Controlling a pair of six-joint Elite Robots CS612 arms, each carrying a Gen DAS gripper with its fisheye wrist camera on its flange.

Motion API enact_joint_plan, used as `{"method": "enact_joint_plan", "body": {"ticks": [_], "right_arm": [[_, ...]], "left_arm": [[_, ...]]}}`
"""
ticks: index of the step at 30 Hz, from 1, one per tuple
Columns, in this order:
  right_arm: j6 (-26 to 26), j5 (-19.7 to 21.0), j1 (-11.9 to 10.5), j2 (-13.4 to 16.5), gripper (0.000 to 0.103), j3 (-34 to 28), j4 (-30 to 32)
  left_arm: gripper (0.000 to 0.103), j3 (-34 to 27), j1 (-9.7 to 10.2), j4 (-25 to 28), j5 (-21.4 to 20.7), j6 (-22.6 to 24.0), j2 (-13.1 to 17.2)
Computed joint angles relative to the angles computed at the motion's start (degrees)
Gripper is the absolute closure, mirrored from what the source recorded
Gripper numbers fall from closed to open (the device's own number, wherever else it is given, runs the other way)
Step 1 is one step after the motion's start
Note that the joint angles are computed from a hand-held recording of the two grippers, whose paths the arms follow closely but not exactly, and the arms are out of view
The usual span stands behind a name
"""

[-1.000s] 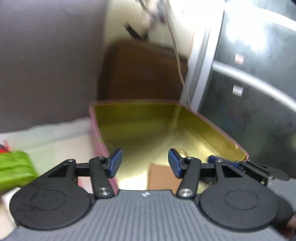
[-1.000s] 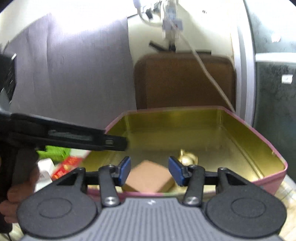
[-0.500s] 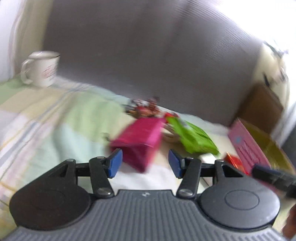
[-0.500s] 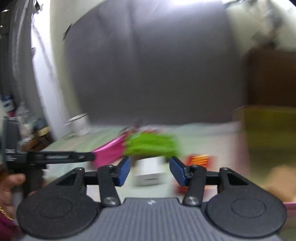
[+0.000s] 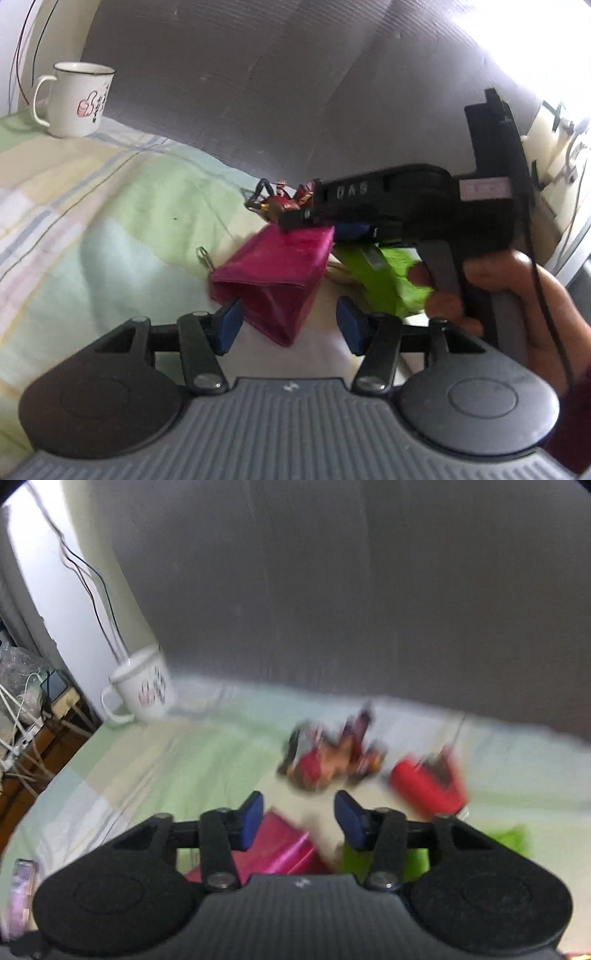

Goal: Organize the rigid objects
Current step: 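Grasp the pink pouch with the right gripper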

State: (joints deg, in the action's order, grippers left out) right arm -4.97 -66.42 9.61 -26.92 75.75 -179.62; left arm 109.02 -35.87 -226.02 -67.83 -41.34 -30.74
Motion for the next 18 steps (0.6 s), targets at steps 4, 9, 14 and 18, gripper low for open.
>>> {"method": "enact_joint_plan", "body": {"ticks": [4, 9, 14, 18], "right_arm": [[-0.35, 3.19, -0.30, -0.97, 0.073, 3.36, -1.57], [1.49, 10.69, -2.19, -4.00, 0.072, 12.90, -9.54], [-1.40, 16.34, -3.80, -5.86, 0.065, 22.56, -20.26], [-5.20, 11.52, -3.57, -6.24, 0.046, 27.42, -29.94]], "left_arm": [[0.046, 1.82, 1.33, -2.78, -0.98, -4.58, 0.10], [0.042, 5.31, 1.57, -12.09, -7.13, -5.15, 0.45], [0.035, 8.21, 0.47, -18.41, -11.94, -1.33, 0.31], [0.024, 8.73, -0.47, -16.79, -6.94, -0.72, -0.35]]}}
